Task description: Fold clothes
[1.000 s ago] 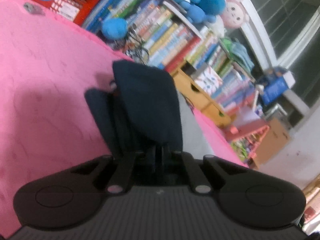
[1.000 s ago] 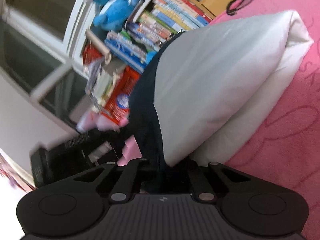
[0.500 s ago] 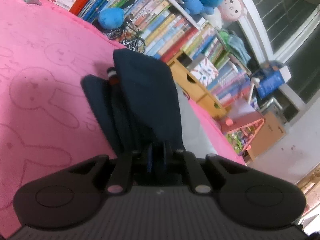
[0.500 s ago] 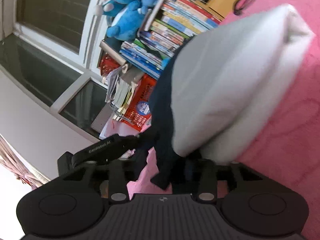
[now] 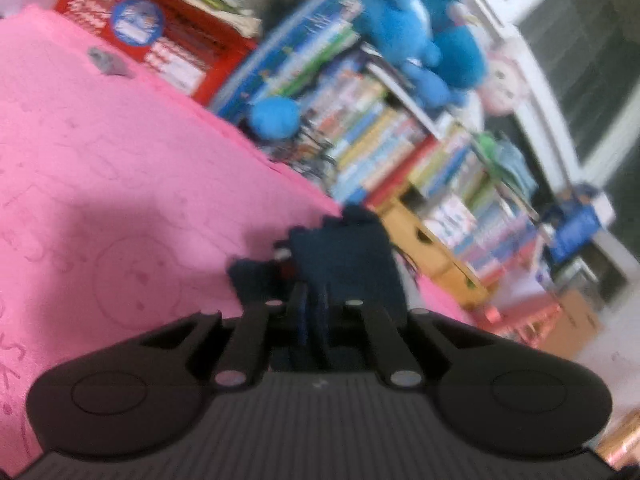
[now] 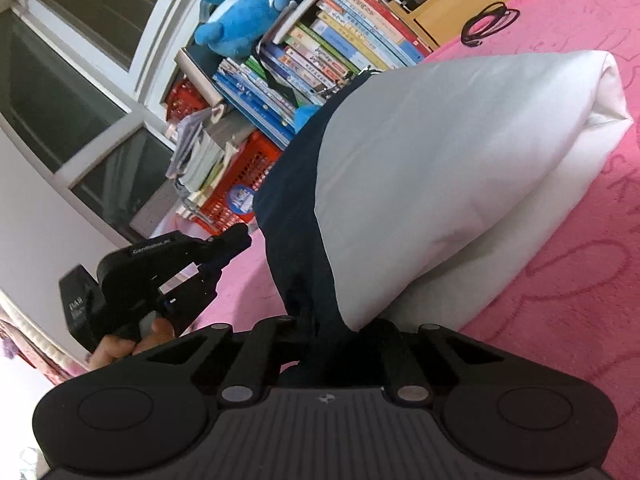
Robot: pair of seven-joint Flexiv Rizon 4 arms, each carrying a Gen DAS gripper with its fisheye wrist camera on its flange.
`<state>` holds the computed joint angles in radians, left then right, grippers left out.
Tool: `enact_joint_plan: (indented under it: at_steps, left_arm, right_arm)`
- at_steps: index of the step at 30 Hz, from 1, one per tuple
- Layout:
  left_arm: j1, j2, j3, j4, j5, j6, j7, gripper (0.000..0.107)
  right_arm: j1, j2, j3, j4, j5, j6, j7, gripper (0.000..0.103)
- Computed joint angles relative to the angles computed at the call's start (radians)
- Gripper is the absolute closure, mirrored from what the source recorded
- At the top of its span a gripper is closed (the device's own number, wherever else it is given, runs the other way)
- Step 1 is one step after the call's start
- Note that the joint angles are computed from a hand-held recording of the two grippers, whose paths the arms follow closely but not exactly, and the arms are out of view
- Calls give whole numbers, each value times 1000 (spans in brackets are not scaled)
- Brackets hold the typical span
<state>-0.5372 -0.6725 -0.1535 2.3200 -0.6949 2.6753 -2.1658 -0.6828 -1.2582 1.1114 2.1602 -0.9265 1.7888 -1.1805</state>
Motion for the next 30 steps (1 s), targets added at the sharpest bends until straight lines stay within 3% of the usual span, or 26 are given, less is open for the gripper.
enact_joint_plan:
  at_steps: [1,2,3,9,12,14,16,23,30]
  left_arm:
    - [3,2,-3,-6,16,-26,19,67]
    - [4,-2,-5,-22,22,-54,37,56]
    - [-1,-9,-3,-44,9,-73,55,56]
    - [-45,-51,11,-150,-143,-101,140,57]
    - [-66,-60,12,-171,-241,-87,201,67]
    - [-84,-69,8,-193,-322,-81,280,80]
    - [-102,-81,-4,-225,-417,-79,389,84]
    - [-115,-134,-83,-369,-643,-6,761,85]
    - [-71,-138,-126,-356,-630,18,764,85]
  right_arm:
    - [-18,-25,20,-1,-10,-21,1,94]
    - [-21,-29,28,-1,-7,-26,-3,94]
    - [-24,-33,35,-2,-3,-32,-7,94]
    - [-12,10,22,12,22,-22,-27,94]
    - [-14,26,13,23,17,-13,-43,94]
    - [-17,26,13,27,8,-19,-51,94]
    - [-22,19,20,30,5,-39,-61,94]
    - [-27,38,22,52,32,-50,-131,94]
    - [-23,56,19,59,56,-45,-161,94]
